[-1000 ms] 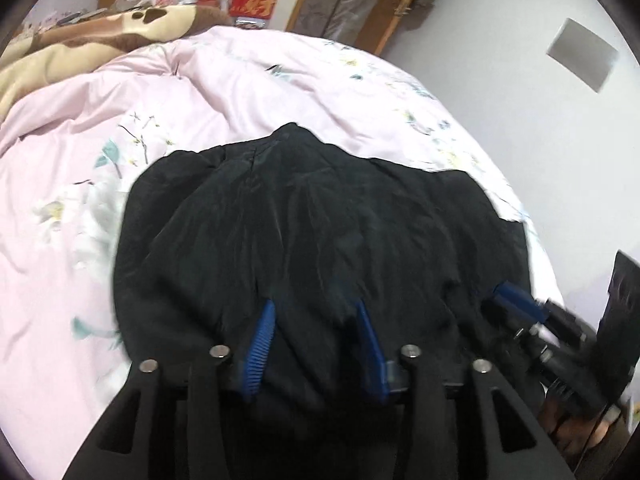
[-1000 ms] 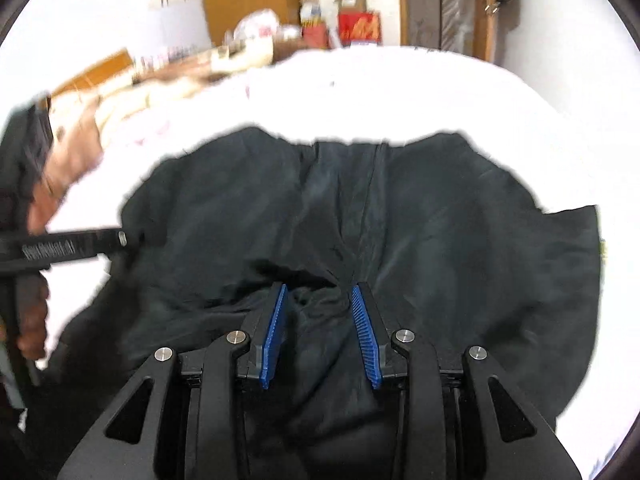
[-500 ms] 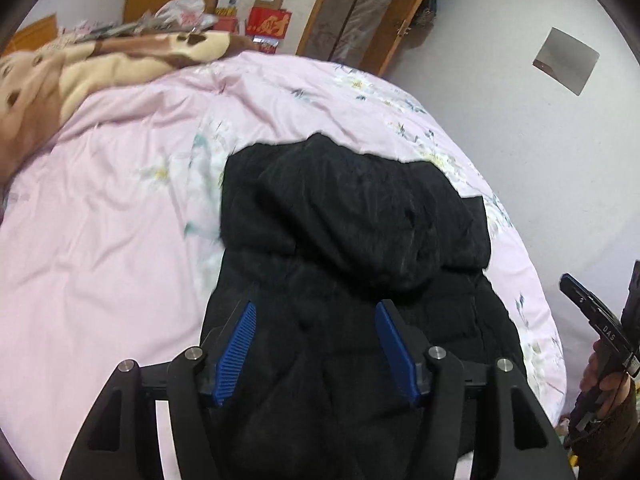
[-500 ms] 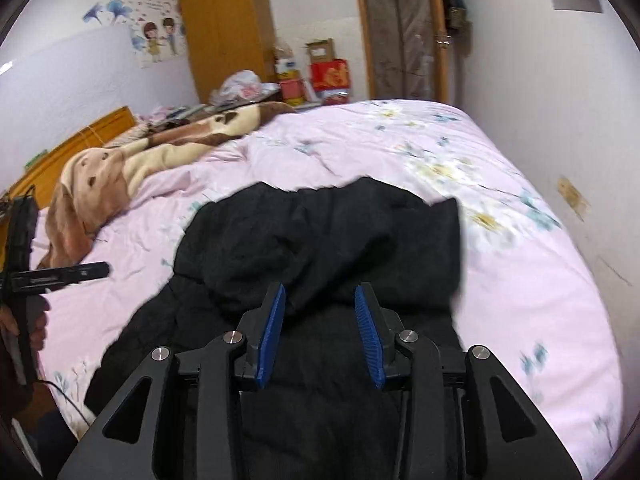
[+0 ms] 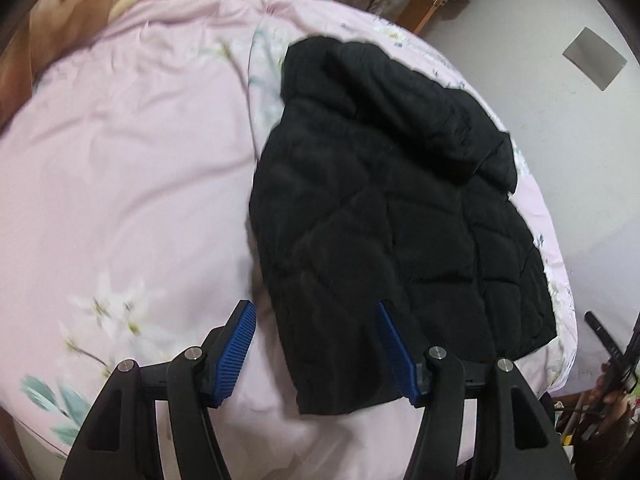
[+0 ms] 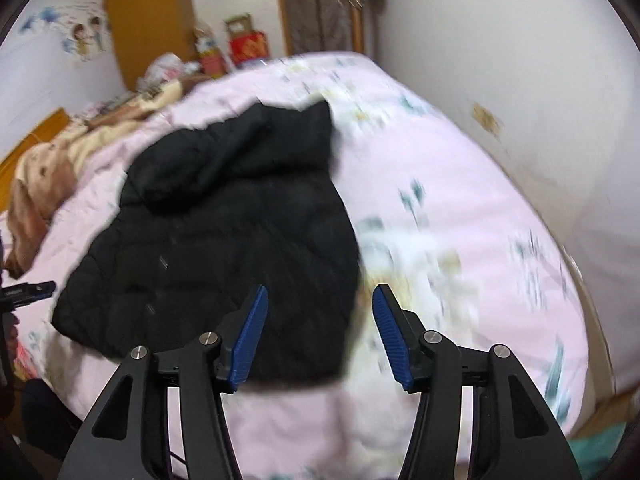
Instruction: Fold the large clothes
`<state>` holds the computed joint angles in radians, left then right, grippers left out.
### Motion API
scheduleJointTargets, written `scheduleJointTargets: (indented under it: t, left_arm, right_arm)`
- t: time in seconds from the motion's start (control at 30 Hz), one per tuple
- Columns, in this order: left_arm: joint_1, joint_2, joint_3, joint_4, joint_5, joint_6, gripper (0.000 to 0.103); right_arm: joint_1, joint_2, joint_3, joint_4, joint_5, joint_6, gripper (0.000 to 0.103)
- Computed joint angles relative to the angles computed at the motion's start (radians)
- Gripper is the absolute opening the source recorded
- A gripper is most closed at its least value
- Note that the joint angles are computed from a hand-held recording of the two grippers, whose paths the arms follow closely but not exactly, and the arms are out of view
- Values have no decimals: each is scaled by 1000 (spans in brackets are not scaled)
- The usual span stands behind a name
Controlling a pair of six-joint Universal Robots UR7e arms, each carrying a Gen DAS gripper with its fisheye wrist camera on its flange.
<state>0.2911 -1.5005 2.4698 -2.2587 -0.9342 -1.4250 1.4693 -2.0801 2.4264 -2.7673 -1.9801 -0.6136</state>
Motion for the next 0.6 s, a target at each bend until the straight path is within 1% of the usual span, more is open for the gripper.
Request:
scheduleJointTargets:
  t: [0.07,0.1,0.13,0.2,0.3,0.37,0.43,0.47,0.57,0.6]
  left_arm:
    - [5,21,20,-44,-20,-6,62]
    - [6,29,32,-78,-24,-2,62]
    - [6,38,46,-113,-26,-5,62]
    - [13,49,59,-142,-29,-32,62]
    - [28,74,55,-167,-23,-25,62]
    - [49,96,55,-210,-36,-12,62]
    - [57,116,45,-200,-34,-26,62]
    - [57,126,43,-203,-31,-19,62]
    - [66,155,56,-282,-47,1,62]
    - [66,161,56,-277,-47,-13,62]
  right_arm:
    - [-41,-10,24,3,17,-6,56]
    - [-74,-15,35,1,47,-11,56]
    - [-95,-9,43,-5,61,-11,57]
    - [-118,20,52,-19,49,-2,58]
    - [-174,45,52,-6,98,23,58]
    - [-198,59,49,-1,116,42,58]
    - [-213,65,46,10,151,56,58]
    - [-213,70,46,7,156,50,58]
    - [-206,89,46,3,158,32,58]
    - [-203,96,44,5,156,32,58]
